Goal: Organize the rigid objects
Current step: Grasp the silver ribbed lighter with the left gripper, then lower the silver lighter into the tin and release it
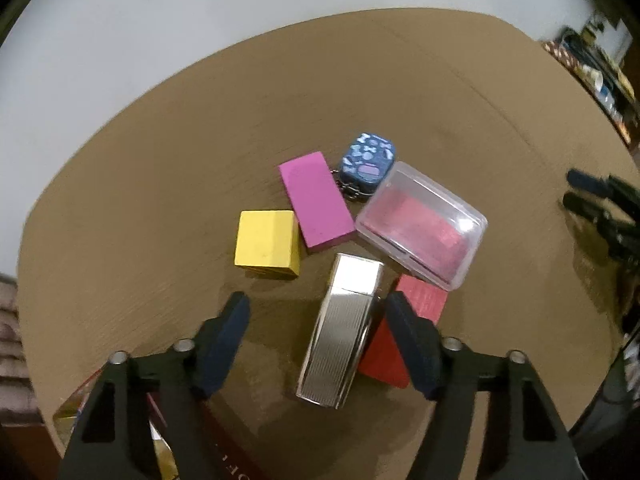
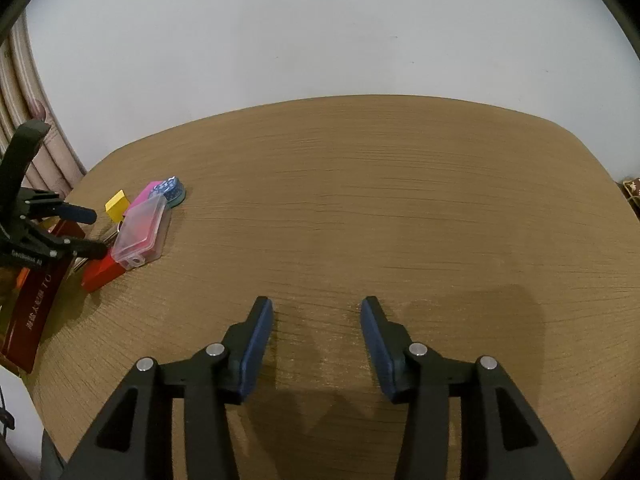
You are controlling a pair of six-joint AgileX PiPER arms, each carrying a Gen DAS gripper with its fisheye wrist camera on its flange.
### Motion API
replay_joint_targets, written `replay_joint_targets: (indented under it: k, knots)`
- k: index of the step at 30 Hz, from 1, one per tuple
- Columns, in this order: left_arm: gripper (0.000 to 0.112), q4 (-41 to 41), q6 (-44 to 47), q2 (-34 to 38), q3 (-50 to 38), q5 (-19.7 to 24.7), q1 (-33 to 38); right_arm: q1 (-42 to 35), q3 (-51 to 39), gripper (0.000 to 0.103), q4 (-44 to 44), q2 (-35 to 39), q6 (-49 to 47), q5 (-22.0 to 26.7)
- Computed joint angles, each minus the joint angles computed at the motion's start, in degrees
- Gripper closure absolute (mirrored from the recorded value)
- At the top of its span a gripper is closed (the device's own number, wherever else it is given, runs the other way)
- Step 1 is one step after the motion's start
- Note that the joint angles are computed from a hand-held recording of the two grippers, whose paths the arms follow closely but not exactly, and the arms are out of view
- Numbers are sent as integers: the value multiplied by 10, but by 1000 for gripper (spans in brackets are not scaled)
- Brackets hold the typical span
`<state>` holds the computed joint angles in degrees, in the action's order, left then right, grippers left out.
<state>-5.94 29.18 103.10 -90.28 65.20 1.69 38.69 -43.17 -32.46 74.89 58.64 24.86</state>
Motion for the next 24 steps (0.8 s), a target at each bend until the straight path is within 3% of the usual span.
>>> replay_joint_targets:
  k: [3,10,14,18,22,24]
  knots:
    - [85,-26,-3,37,-39,46,23,-5,8,54,12,-13,-17,2]
    - [86,5,-15,3,19,3,4,11,2,53,-4,-9,7,15]
    - [86,34,-69,-31,64,-30,-13,15,-1,53,-5,-9,10,21]
    - [86,28,-124,-124,136,-46,-9,16,-1,53,-6,-9,12,22]
    - [86,-3,-155,-226,159,-3,35,19,-5,53,-11,-4,16,24]
    - [86,-25,-133,-272,154,45,89,22,-5,53,-17,-3,22,27]
